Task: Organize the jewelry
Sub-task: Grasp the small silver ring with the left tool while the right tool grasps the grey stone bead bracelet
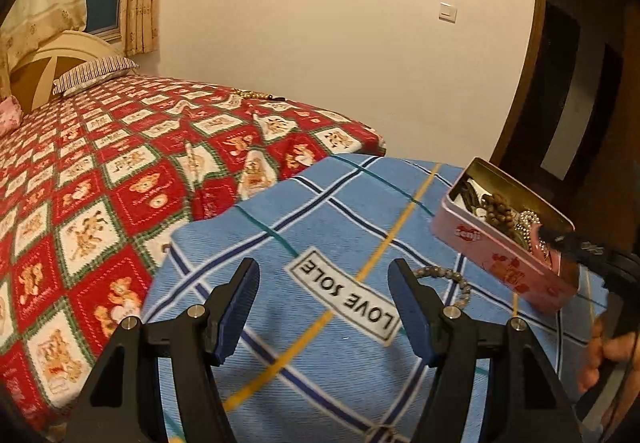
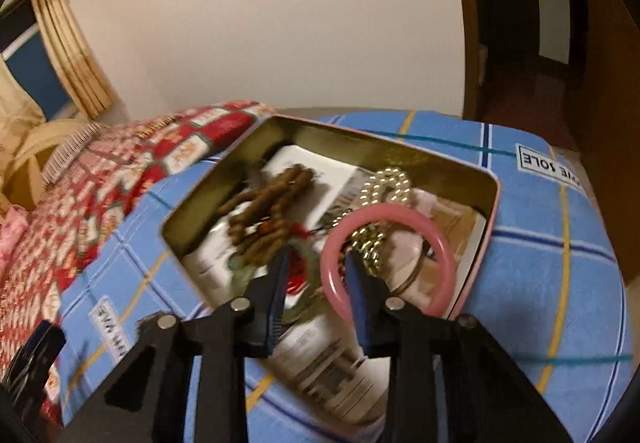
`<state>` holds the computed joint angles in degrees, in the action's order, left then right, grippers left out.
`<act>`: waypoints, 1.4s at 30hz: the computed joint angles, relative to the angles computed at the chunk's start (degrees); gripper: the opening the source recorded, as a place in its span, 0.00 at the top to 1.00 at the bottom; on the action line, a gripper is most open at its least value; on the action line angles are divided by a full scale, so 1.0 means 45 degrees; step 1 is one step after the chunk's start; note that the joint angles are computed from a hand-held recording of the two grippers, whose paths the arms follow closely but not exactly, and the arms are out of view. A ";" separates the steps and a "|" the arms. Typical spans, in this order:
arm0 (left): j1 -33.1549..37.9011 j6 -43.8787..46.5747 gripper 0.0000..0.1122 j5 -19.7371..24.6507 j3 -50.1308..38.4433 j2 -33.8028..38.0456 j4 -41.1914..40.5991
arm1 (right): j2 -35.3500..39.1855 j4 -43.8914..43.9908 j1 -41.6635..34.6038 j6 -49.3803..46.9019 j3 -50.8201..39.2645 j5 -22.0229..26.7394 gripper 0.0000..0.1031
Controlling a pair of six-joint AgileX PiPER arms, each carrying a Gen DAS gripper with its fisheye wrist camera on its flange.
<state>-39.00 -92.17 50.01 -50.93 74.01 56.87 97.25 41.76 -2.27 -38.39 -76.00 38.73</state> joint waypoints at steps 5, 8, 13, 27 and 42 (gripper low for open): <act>0.0016 0.0815 0.40 0.0144 0.0793 -0.0928 -0.0032 | -0.2595 0.4157 -0.0609 -0.3603 0.3372 -0.1748 0.47; 0.0060 0.1453 0.40 0.0075 0.1236 -0.1451 -0.0345 | -0.3705 0.5857 -0.0599 -0.5328 0.4878 -0.1901 0.47; -0.0065 0.2829 0.40 -0.0436 0.1783 -0.2202 -0.1236 | -0.4099 0.5129 0.0291 -0.5287 0.5468 -0.2135 0.40; -0.0648 0.6833 0.44 -0.1511 0.1169 -0.0503 -0.4743 | -0.4889 0.4675 0.1310 -0.5740 0.6380 -0.3052 0.36; -0.0968 0.8391 0.83 -0.2343 0.1625 -0.1090 -0.5298 | -0.4775 0.3974 0.1368 -0.4951 0.6246 -0.2982 0.36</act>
